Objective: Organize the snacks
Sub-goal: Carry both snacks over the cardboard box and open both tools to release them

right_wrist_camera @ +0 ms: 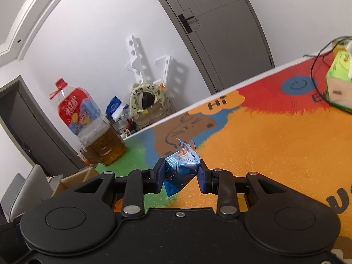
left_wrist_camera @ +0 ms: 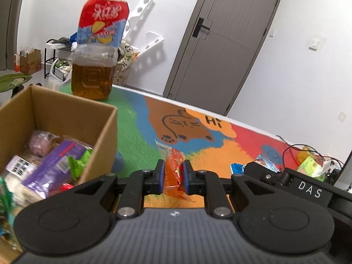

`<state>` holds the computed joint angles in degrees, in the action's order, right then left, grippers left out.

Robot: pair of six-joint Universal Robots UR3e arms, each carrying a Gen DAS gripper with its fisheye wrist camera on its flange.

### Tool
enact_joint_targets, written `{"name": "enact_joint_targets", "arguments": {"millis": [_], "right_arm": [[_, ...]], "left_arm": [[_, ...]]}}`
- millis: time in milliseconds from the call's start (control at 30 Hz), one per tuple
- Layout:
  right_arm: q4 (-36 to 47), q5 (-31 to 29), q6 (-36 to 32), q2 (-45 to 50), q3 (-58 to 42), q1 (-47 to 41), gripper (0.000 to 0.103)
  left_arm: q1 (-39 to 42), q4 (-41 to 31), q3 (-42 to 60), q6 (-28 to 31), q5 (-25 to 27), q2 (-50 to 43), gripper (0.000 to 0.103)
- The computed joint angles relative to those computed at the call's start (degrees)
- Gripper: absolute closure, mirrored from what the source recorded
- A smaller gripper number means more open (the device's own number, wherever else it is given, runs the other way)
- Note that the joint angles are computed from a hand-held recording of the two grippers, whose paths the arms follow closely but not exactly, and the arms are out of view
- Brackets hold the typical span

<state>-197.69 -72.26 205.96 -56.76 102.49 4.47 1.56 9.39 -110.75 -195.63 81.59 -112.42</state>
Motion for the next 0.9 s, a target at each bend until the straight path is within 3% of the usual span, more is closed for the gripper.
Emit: {"name": "enact_joint_targets", "arguments": {"millis": [400, 600, 900], "right_arm": [[3.2, -4.5, 0.0, -3.5, -3.3, 7.2, 0.072], [6.3, -6.3, 0.2, -1.5, -9.7, 11.8, 0.072], [11.0, -8.3, -0.6, 2.1, -18.5, 16.5, 0.072]], "left_arm": [[13.5, -4.4, -10.2, 6.5, -13.7, 15.7, 0.087], [22.2, -6.9, -14.9, 9.8, -19.3, 22.5, 0.087], [32.4, -12.0, -15.7, 14.3, -25.8, 25.4, 0.087]]}}
